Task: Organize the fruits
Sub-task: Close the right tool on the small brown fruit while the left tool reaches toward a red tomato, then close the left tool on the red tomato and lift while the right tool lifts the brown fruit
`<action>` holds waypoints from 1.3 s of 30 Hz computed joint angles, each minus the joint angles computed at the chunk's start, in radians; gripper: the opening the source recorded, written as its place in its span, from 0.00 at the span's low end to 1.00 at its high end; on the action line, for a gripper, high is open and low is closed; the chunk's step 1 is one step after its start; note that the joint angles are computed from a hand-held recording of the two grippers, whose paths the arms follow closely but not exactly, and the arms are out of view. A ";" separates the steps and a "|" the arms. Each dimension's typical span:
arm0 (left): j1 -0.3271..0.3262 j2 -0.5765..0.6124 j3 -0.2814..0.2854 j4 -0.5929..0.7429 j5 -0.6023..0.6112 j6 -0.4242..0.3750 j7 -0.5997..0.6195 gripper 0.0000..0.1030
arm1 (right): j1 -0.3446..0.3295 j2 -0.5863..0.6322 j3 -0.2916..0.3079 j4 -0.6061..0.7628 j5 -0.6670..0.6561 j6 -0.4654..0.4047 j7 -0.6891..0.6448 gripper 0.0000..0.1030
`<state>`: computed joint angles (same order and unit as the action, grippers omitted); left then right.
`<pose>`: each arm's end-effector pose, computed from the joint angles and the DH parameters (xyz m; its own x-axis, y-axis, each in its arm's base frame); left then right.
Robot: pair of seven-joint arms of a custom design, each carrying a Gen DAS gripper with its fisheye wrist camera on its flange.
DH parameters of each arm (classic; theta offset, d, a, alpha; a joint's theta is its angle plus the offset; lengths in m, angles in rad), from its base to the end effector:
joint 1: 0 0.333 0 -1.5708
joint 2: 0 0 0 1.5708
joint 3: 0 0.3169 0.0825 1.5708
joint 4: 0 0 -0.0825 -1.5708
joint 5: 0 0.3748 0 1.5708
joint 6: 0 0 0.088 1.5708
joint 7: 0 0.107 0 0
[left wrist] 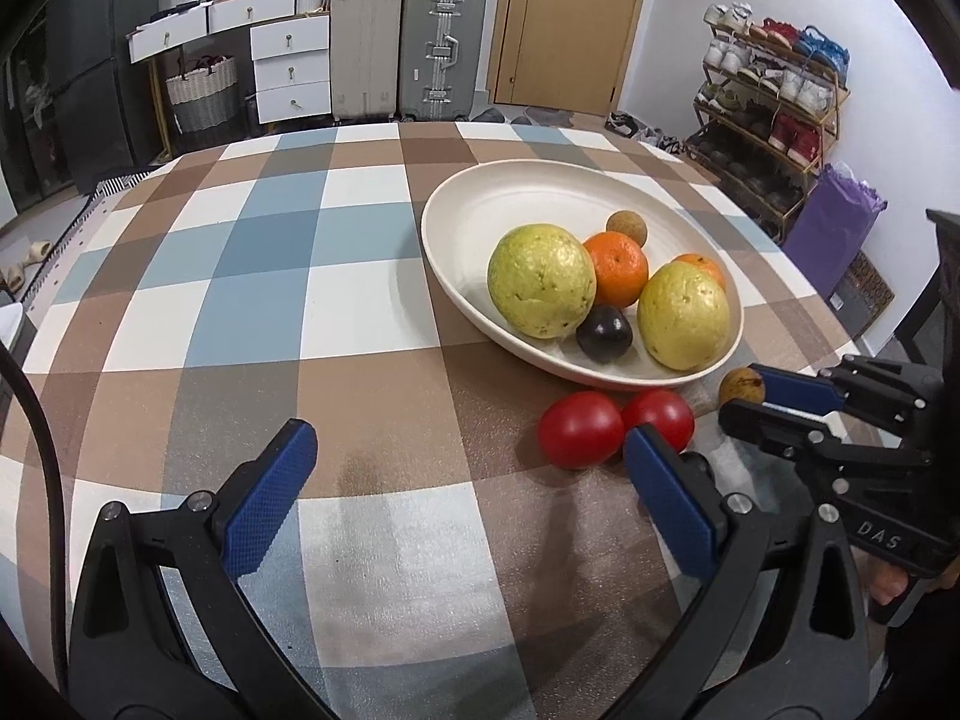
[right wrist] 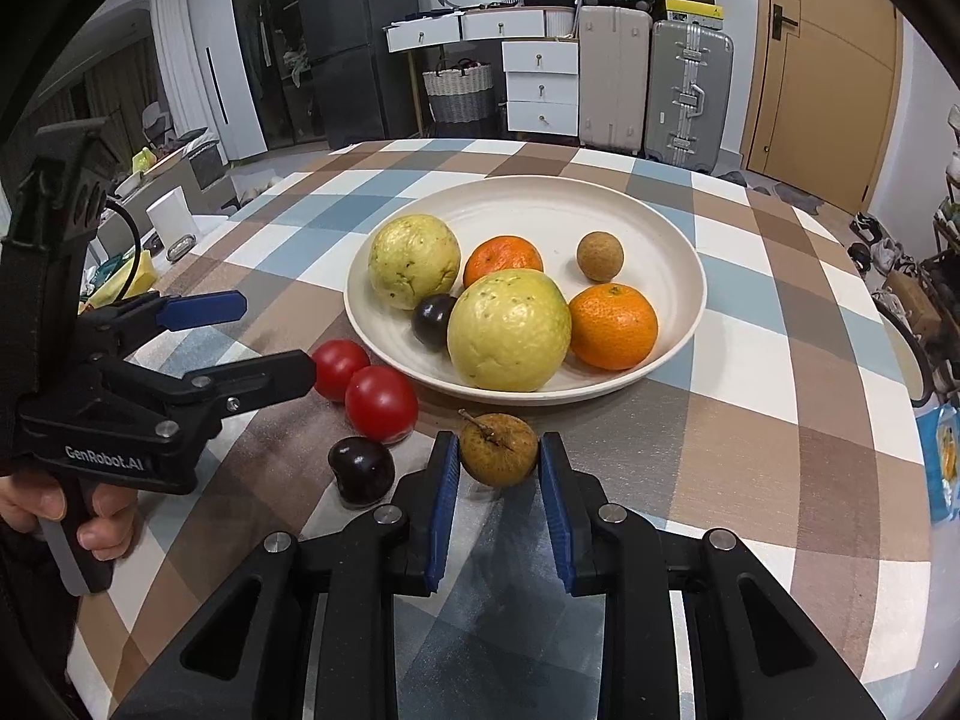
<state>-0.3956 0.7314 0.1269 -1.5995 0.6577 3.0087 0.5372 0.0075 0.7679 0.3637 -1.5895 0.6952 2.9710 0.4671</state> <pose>0.6824 -0.2536 0.2754 0.0377 -0.9937 0.1057 -0.7478 -0.0982 -0.6566 0.7076 0.1706 0.2640 0.6124 -0.7889 -0.0513 -0.5899 -0.4129 -0.6939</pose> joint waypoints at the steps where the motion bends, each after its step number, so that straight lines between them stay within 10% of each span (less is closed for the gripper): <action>1: 0.003 0.002 -0.006 0.005 -0.002 -0.009 0.009 0.99 | -0.004 0.000 0.003 0.000 0.002 0.000 -0.002 0.27; 15: 0.085 0.046 -0.127 0.083 -0.085 -0.086 0.200 0.90 | -0.031 0.004 0.014 0.002 0.033 0.003 -0.013 0.27; 26: 0.210 0.048 -0.289 0.027 -0.237 0.062 0.432 0.26 | -0.036 0.002 0.012 -0.001 0.039 0.011 -0.010 0.27; 39: 0.203 0.005 -0.272 -0.041 -0.329 0.102 0.463 0.25 | -0.039 0.002 0.016 -0.003 0.036 0.015 -0.011 0.27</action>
